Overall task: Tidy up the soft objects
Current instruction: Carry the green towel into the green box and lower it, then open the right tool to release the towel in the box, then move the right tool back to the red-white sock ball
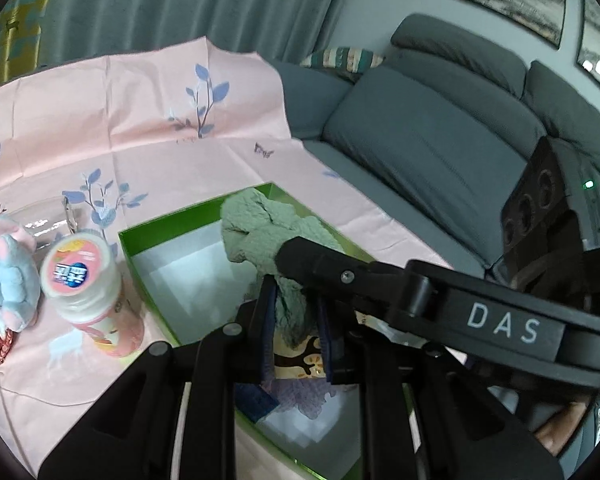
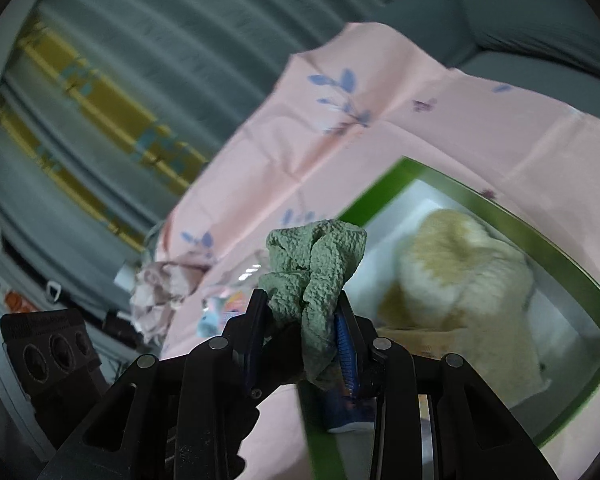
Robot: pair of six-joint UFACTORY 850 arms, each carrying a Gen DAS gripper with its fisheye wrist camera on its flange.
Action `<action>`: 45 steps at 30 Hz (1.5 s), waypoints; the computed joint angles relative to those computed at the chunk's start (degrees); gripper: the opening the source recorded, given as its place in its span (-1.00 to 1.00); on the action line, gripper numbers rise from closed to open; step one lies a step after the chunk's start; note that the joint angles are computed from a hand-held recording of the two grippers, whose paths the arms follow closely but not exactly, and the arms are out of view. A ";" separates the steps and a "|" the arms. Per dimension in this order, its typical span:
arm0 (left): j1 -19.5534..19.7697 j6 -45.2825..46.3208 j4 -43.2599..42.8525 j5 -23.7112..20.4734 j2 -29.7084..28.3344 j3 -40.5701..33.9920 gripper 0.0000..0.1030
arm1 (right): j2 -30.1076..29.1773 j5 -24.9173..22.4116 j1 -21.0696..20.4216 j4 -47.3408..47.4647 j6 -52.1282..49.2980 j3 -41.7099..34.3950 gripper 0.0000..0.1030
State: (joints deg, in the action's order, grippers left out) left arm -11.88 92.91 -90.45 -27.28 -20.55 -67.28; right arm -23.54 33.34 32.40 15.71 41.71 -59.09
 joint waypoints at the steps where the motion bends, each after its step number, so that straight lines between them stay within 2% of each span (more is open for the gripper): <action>1: -0.17 -0.06 0.02 0.19 -0.38 -0.26 -0.70 | -0.14 -0.10 -0.11 0.78 -0.04 -0.03 -0.32; 5: -0.66 -2.84 2.77 0.92 -1.73 -1.62 -0.57 | -0.55 -0.10 -1.07 0.88 3.30 0.41 -0.32; 7: -0.86 -3.49 3.63 2.02 -1.83 -1.68 -0.29 | -0.28 0.07 -0.69 5.82 -0.46 0.61 -0.32; 9: -0.55 -1.23 1.65 1.89 -1.09 -0.56 0.14 | 0.19 1.51 -0.12 9.88 -3.66 1.10 -0.32; 10: -0.04 0.25 -0.13 1.06 -0.55 0.22 0.21 | 0.45 2.26 0.06 10.70 -4.40 1.43 -0.31; 12: 0.77 0.02 -0.46 -0.15 0.18 1.05 0.46 | 0.88 4.11 0.58 12.94 -5.91 1.88 -0.20; 13: 1.30 -0.58 -0.25 -0.78 0.54 1.38 0.51 | 1.15 5.20 0.89 14.21 -6.69 2.27 0.00; 14: 1.92 -0.99 -0.32 -1.36 0.88 1.74 0.55 | 1.39 6.39 1.28 15.42 -7.57 2.55 0.20; 18: 4.23 -2.69 0.49 -1.84 2.52 3.44 0.66 | 2.05 8.10 2.07 16.76 -9.80 2.73 0.44; 20: 5.70 -1.50 -1.05 -1.52 3.80 5.06 0.69 | 2.10 7.94 2.60 18.27 -12.06 2.20 0.65; 24: 8.61 0.16 -3.31 0.78 6.11 8.07 0.85 | 1.65 6.70 3.28 19.42 -15.14 0.56 0.71; 26: 9.70 6.49 -9.62 3.55 7.65 10.17 0.96 | 1.20 5.99 3.72 20.82 -16.86 -0.52 0.75; 28: 11.28 10.97 -13.40 4.22 8.57 11.60 0.97 | 0.63 5.26 4.29 22.69 -19.52 -1.78 0.75; 35: 16.94 5.35 -7.80 6.15 8.81 13.09 0.97 | -1.73 1.68 6.01 28.35 -29.85 -6.94 0.75; 39: 20.78 5.22 -9.27 7.18 7.44 13.62 0.97 | -3.92 -0.93 7.36 31.25 -36.87 -11.03 0.76; 41: 22.43 3.67 -9.09 7.27 5.77 12.97 0.97 | -5.18 -2.54 8.03 30.16 -38.23 -13.23 0.76; 43: 24.18 1.37 -7.94 5.99 4.08 11.96 0.97 | -6.62 -4.41 8.27 23.73 -34.39 -15.19 0.77; 45: 24.93 -3.21 -5.35 7.92 2.85 10.76 0.97 | -8.77 -7.78 8.51 16.94 -30.15 -18.37 0.84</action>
State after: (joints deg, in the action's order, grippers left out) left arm 13.06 89.71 -95.80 -19.36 -17.70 -56.52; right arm -32.31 25.56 40.92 32.65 11.56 -77.46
